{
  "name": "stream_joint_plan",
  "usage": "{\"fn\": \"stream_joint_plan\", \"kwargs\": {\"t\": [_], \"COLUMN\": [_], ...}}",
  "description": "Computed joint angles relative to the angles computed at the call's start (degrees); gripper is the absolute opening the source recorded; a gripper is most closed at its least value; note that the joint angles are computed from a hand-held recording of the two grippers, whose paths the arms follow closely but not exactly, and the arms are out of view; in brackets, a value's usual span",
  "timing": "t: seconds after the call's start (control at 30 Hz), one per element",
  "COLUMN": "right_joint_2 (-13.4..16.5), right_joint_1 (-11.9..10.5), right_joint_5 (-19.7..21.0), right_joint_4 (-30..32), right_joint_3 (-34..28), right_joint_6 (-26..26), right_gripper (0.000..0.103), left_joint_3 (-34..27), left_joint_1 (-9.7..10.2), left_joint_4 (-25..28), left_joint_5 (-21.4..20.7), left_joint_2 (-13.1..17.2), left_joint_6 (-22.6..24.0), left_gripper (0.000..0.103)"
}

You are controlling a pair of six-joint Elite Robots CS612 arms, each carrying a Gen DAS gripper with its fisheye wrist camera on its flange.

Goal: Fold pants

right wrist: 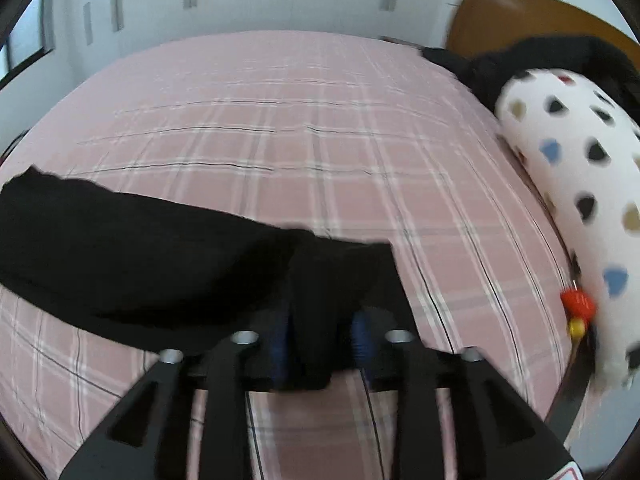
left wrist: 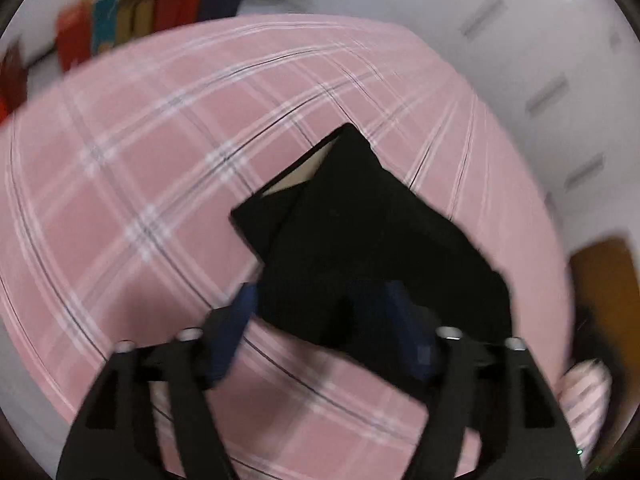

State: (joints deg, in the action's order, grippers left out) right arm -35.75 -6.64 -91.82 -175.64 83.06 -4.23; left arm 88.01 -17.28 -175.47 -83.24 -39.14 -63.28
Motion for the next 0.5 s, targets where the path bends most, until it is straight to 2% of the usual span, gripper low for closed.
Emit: {"fn": "stream_joint_plan", "kwargs": {"t": [0.03,0.07,0.13,0.17,0.3,0.37,0.4,0.43,0.5], "right_joint_2": [-0.7,-1.1,-2.3,-3.1,-5.1,-5.7,-5.6,-5.6,-5.3], "right_joint_1": [-0.2,-0.4,-0.7,-0.8,-0.5,-0.4,-0.5,-0.8,-1.4], "right_joint_5": [0.3,0.6,1.9,3.3,6.9,9.4,10.7,12.9,17.3], "right_joint_4": [-1.9,-3.0,-4.9,-5.4,-6.2,-5.4,-5.0,-4.8,-5.4], "right_joint_3": [1.7,2.7,5.1,6.5,10.1,10.9,10.9,11.0,11.1], "right_joint_6": [2.7,4.4,7.6,9.1,10.9,12.9,13.9,16.0,19.7], "right_gripper": [0.061,0.064,0.064,0.064,0.066,0.069,0.07,0.07,0.07], "left_joint_3": [-0.1,-0.3,-1.6,-2.8,-6.0,-7.1,-7.3,-7.1,-5.6], "left_joint_1": [0.04,0.14,0.41,0.73,1.84,2.19,2.44,2.73,2.65], "left_joint_4": [-0.7,-0.9,-1.0,-0.9,-4.9,-2.0,-0.5,-1.4,-1.2], "left_joint_5": [-0.9,-2.3,-5.5,-8.4,-16.3,-16.8,-16.5,-16.3,-12.7], "left_joint_2": [0.3,0.6,1.8,2.6,5.7,5.9,5.5,5.1,3.1], "left_joint_6": [-1.6,-3.1,-6.9,-9.3,-18.7,-19.7,-18.4,-17.4,-15.0], "left_gripper": [0.077,0.08,0.082,0.082,0.08,0.04,0.009,0.008,0.007]}}
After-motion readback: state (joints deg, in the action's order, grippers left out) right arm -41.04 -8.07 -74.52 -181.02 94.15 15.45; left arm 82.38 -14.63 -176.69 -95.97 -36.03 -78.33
